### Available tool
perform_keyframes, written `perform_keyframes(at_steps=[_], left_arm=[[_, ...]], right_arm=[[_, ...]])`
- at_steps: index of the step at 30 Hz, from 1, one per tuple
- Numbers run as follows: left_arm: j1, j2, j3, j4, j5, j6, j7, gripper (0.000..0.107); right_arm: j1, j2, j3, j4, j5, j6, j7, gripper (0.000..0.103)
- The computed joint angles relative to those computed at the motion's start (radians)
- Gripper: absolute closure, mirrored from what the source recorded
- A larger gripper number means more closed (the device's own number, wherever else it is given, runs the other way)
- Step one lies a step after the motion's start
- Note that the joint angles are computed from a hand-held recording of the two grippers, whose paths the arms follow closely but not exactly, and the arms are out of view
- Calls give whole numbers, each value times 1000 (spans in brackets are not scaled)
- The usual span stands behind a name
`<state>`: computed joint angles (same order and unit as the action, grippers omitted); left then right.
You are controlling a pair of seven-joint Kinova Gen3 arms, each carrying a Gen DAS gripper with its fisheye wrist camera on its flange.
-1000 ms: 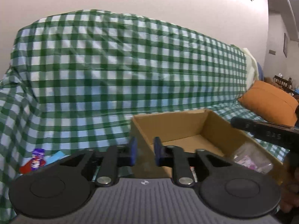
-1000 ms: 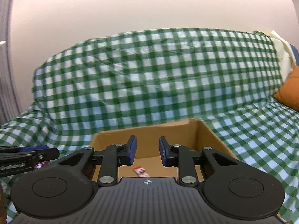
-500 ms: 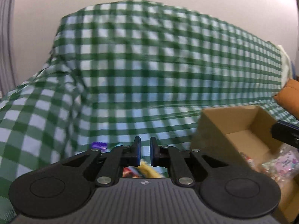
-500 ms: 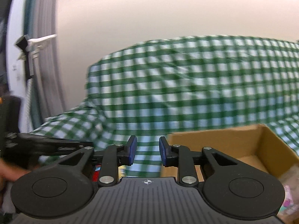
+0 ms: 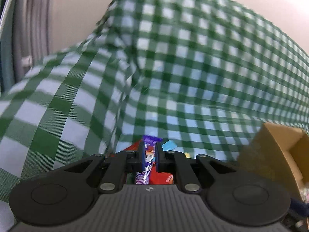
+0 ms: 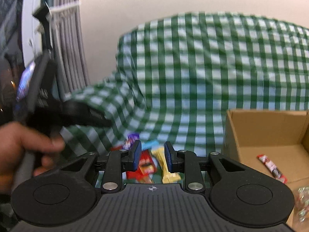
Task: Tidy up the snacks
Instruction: 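Return both tools to the snack pile and grasp the purple lollipop with the left tool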
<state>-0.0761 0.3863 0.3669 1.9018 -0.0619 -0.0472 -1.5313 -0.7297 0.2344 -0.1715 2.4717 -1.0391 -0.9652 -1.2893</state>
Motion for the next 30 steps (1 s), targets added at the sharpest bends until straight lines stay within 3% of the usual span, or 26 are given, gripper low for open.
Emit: perform_keyframes(at_steps=[3,7,15,17,19,22,24,30], left_arm=[[67,17,-82,-40,18,44,-2,97],[101,52,-118,-97,39,132,-33,97],[167,129,-177,-177,76,203,-102,89],[196,143,-210,-193,81,215,-102,65],[225,158,-238,-207,80,218,-98,58],[272,176,-283,-226,65,228,-96,58],[280,187,-287,-238,59,239,-98,58],[332,219,-339,-267,30,278,-83,58]], right_arm=[[41,32,23,-56,18,94,17,75],[74,79,57,-117,37,190,27,75],[104,166,128,-221,82,358,50,73],[91,198,151,-242,76,378,60,73],[79,221,175,-263,59,409,81,70],[66,251,205,-292,52,443,103,69],[61,265,226,-315,57,486,140,60],[37,276,255,-316,81,485,152,60]])
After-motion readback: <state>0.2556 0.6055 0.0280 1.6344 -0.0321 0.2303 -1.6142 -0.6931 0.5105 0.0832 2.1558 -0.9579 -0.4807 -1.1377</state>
